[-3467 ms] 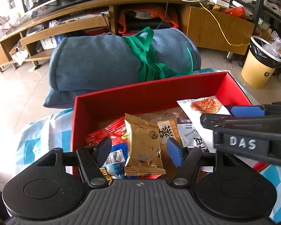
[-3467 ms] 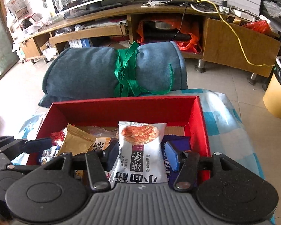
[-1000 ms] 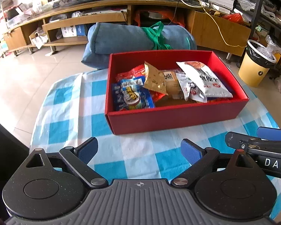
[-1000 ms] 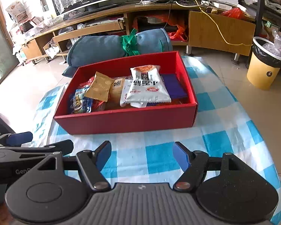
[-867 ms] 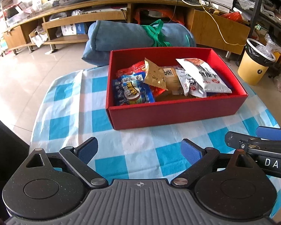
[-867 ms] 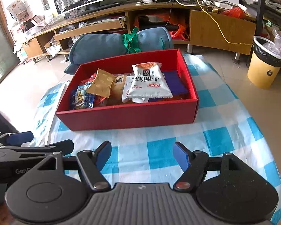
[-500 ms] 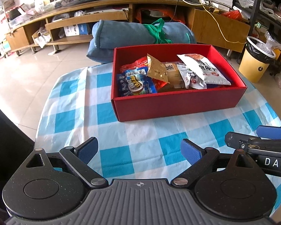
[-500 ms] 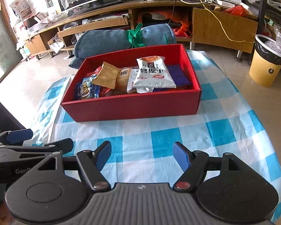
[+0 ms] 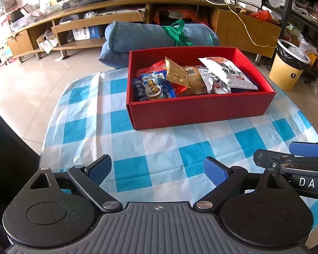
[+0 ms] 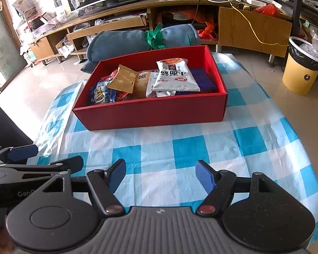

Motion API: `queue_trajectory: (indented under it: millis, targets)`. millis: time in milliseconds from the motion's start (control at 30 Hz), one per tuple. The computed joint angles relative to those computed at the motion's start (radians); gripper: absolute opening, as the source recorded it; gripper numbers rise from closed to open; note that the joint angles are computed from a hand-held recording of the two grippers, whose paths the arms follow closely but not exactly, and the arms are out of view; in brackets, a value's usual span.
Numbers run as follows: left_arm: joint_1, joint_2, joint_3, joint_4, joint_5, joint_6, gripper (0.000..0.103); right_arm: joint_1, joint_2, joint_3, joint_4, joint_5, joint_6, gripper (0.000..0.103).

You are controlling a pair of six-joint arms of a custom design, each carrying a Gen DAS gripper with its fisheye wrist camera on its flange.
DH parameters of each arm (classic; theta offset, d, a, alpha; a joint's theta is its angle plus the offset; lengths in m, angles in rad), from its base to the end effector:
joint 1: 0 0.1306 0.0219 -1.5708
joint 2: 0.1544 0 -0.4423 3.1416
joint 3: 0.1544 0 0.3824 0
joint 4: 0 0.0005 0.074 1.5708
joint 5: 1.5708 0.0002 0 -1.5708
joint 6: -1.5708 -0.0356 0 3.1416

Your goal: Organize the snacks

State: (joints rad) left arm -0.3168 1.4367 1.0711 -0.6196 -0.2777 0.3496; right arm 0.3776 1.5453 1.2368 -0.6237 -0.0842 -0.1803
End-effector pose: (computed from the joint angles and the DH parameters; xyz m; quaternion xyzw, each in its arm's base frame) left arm 0.4283 -0.1307 0.3458 -0.0555 0.9474 0.0317 0.3135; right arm 0.4715 0.1897 0.3651 -0.1066 0.9427 0.1248 0.2905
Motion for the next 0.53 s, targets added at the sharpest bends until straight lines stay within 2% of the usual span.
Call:
queue_trajectory:
  millis: [533]
  targets:
    - [0.002,-0.002,0.000,-0.010,-0.009,0.011,0.096,0.002,0.007,0.006,-0.003,-0.010,0.003,0.067]
